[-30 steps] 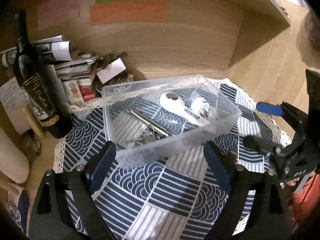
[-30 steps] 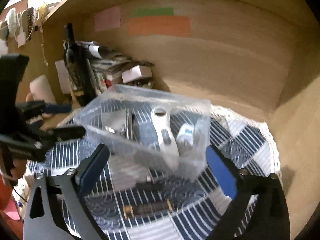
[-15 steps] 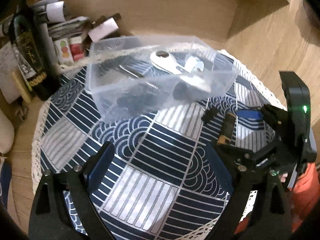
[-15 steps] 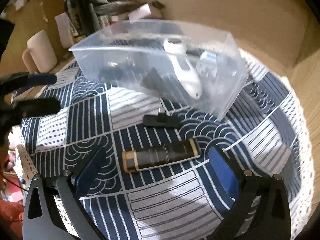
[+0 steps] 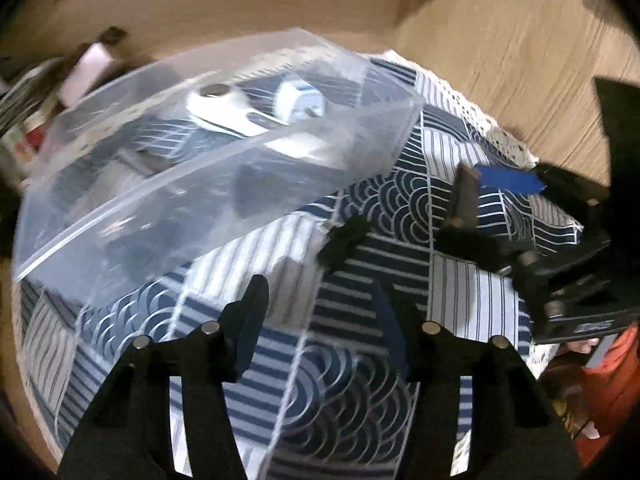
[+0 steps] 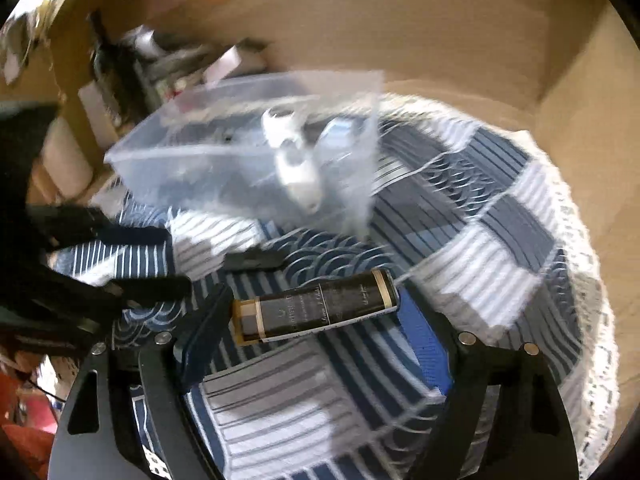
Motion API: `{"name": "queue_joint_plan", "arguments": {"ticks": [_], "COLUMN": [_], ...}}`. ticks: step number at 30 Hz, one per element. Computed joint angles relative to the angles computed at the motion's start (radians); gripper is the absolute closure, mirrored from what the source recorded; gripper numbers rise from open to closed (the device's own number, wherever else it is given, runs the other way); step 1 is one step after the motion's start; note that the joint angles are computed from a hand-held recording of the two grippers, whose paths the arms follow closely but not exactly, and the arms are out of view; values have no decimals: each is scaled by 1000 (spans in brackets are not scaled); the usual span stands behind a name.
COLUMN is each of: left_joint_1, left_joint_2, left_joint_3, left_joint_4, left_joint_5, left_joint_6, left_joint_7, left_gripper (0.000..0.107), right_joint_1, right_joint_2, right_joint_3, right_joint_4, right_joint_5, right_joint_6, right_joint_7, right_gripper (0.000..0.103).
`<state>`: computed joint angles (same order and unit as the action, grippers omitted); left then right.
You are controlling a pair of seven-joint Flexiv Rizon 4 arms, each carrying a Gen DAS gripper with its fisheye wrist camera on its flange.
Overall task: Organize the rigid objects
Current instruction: 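Grasp the black-and-gold battery with the right tool while the left tool grasps a small black item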
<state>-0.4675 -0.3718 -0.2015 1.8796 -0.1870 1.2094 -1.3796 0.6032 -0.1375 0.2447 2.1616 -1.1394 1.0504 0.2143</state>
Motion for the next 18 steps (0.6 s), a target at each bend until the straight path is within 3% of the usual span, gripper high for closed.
{"name": "queue_joint_plan", "arguments": {"ticks": [5,7,8,18], "left_joint_1": [-43,-60,-57,5], "left_joint_2": [-71,-86,-88,30], "left_joint_3": [32,48,45,0], "left_joint_4": [-99,-122,-125,55], "left_joint_5": [59,98,100,31], "left_joint_6": [-41,-34,-35,122], "left_joint_7": [-51,-65,-62,-25], "left_gripper": [57,86,90,90], "right_joint_1": [-10,-10,-11,-8], "right_joint_2": [17,21,23,26], "right_joint_3": [-2,1,2,8], "right_joint_4": [8,8,9,-20], "right_joint_5": [-36,-48,-53,-120], "right_joint_6": [-12,-21,-21,-47], "right_joint_7": [53,63,66,90], "right_gripper": [21,21,21,21]}}
